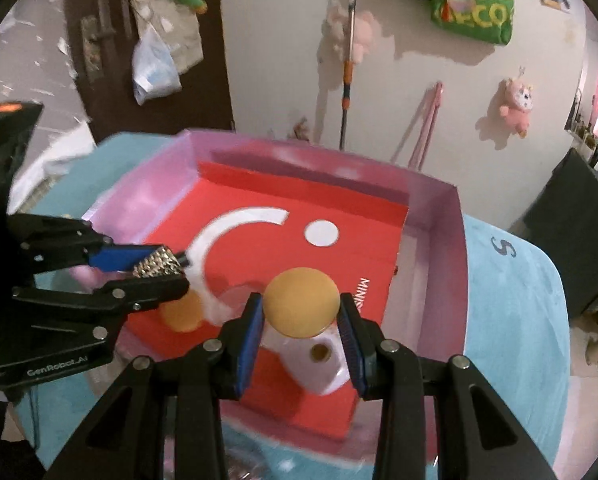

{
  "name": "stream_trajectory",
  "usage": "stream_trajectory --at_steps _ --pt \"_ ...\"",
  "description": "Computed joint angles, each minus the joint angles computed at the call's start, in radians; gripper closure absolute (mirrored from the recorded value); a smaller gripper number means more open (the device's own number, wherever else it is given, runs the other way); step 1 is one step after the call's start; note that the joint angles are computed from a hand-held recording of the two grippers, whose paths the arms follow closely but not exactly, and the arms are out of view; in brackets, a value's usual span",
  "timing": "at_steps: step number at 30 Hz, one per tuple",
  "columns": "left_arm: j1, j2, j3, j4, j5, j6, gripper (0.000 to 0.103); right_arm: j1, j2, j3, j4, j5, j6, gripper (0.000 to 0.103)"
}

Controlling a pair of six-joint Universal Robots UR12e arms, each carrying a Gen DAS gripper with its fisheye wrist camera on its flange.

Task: Organize rigid objects
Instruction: 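Carry the studded cylinder and sponge ball into the box and lower them, then open both grippers to release the cylinder and sponge in the box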

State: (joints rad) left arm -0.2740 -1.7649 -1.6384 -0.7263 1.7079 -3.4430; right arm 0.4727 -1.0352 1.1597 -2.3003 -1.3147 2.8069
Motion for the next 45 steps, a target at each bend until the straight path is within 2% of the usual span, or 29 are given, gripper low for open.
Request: stream_trajectory --at_steps 4,8,15,26,40,45 --pt "0.013 -0.024 0.028 -0.064 -0.017 0.005 0.079 0.000 0.053 -0.090 0.126 -0.011 -0.006 0.063" --pt "0.015 -0.039 0.043 -0.092 -0.016 0.014 0.079 0.004 0.086 -0.144 0.201 -0.033 -0.017 0.063" --pt "0.015 -0.052 0.059 -0.125 -0.022 0.033 0.079 0.005 0.110 -0.184 0.260 -0.038 -0.033 0.063" --pt "0.020 -0.062 0.068 -0.120 -0.031 0.038 0.079 0.011 0.124 -0.200 0.274 -0.056 -0.036 0.063" --pt "0.021 -0.058 0.058 -0.109 -0.040 0.045 0.079 0.002 0.133 -0.213 0.296 -0.022 -0.030 0.063" --pt "0.025 -0.058 0.059 -0.110 -0.045 0.043 0.079 -0.001 0.131 -0.213 0.300 -0.013 -0.029 0.058"
